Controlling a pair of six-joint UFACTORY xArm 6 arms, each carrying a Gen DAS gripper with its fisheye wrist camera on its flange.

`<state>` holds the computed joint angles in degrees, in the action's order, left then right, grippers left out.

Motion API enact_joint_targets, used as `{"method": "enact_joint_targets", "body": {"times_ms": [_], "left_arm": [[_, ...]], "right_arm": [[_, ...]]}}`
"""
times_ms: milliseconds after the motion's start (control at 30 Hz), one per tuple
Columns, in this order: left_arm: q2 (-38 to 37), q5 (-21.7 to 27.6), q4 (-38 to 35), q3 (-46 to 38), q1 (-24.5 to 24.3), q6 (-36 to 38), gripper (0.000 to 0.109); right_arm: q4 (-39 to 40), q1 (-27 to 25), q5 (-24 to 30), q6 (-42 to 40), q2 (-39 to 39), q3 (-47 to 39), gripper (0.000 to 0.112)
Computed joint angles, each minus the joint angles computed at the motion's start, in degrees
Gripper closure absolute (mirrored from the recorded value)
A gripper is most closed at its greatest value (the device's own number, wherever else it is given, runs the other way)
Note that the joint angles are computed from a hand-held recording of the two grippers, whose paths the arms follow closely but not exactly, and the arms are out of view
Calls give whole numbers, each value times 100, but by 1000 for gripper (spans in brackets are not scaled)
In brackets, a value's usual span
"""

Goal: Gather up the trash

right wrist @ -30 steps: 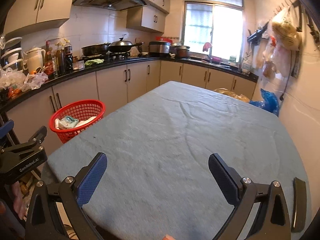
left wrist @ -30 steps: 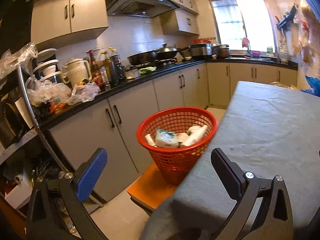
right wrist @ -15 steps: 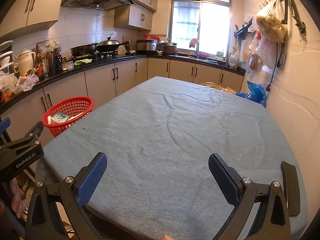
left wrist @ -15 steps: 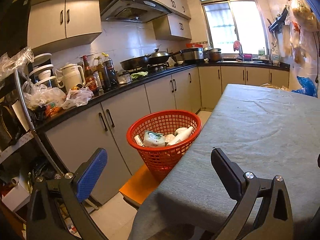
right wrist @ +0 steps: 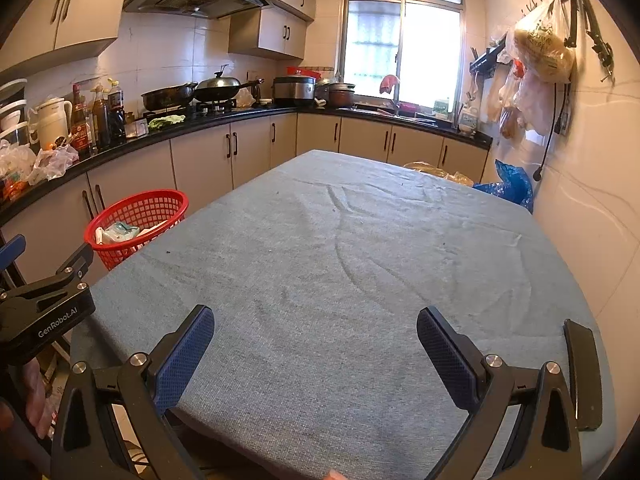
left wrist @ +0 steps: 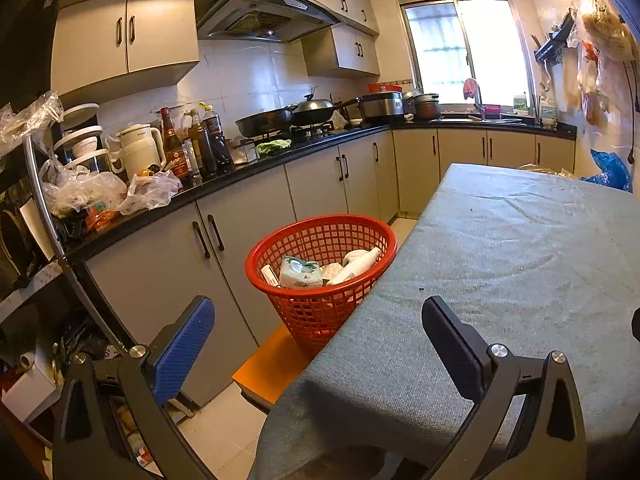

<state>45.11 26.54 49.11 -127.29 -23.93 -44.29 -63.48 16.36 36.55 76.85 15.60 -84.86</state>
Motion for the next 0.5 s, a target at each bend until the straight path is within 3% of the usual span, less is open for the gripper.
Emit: {"method": "enact_joint_targets", "body": {"times_ms": [500], "left_arm": [[132, 27, -168, -137, 22, 173, 6]], "right_arm": [[184, -7, 7, -123, 146, -177, 10]]}}
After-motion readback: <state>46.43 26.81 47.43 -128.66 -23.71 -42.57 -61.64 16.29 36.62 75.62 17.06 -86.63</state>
